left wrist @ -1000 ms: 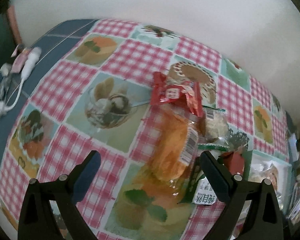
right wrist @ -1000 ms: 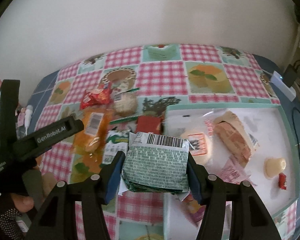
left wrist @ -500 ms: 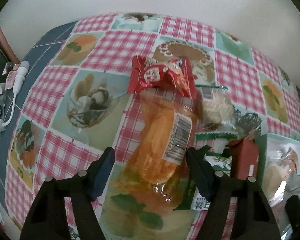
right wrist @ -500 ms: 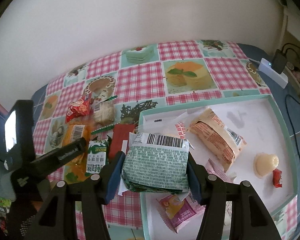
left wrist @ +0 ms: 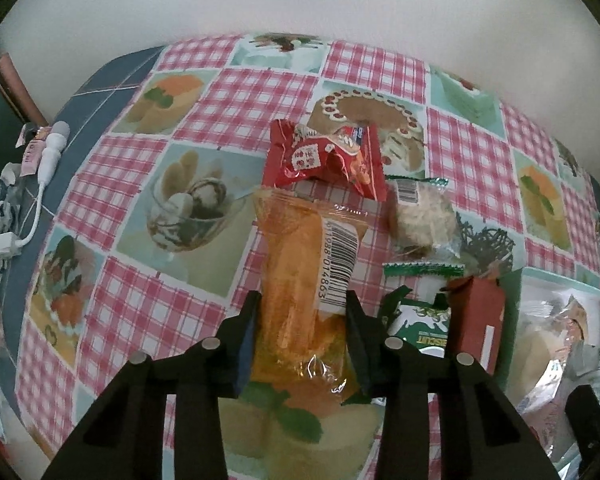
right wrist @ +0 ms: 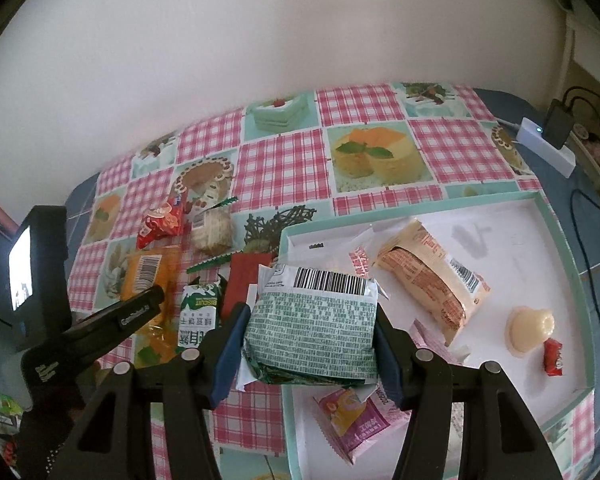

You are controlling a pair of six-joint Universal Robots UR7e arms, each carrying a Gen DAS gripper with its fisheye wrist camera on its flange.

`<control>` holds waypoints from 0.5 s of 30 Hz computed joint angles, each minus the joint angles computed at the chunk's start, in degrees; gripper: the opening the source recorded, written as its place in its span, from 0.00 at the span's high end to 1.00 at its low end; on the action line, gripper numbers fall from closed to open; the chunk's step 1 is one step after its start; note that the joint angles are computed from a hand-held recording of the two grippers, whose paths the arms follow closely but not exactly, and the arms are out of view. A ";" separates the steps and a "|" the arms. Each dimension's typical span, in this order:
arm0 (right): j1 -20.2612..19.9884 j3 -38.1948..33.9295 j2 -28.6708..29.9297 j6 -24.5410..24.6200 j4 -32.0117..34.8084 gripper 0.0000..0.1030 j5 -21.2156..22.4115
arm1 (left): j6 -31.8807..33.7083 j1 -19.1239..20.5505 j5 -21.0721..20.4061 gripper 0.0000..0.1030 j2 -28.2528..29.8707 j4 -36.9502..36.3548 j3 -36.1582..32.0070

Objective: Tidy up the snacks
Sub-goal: 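Carry both packs into the white tray and open both tools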

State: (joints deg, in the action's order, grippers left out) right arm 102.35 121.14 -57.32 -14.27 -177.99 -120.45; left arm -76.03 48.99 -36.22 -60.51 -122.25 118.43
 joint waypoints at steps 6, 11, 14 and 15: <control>-0.05 0.21 -1.01 0.45 0.51 0.40 0.74 | -2.96 -1.82 0.57 0.60 -0.96 3.40 -0.68; -0.23 0.34 -2.04 0.62 0.87 0.40 0.54 | -5.62 -4.35 1.20 0.60 -1.80 6.08 -1.45; -0.61 0.52 -2.99 0.68 0.83 0.40 0.39 | -6.16 -6.03 1.42 0.60 -1.90 6.70 -2.07; -0.85 0.55 -3.43 0.91 0.99 0.40 0.41 | -5.88 -6.57 1.45 0.60 -1.88 6.49 -2.23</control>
State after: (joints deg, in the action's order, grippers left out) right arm 101.49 121.69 -60.75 -13.36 -177.00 -120.04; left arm -81.91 42.42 -34.77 -62.39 -115.75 116.20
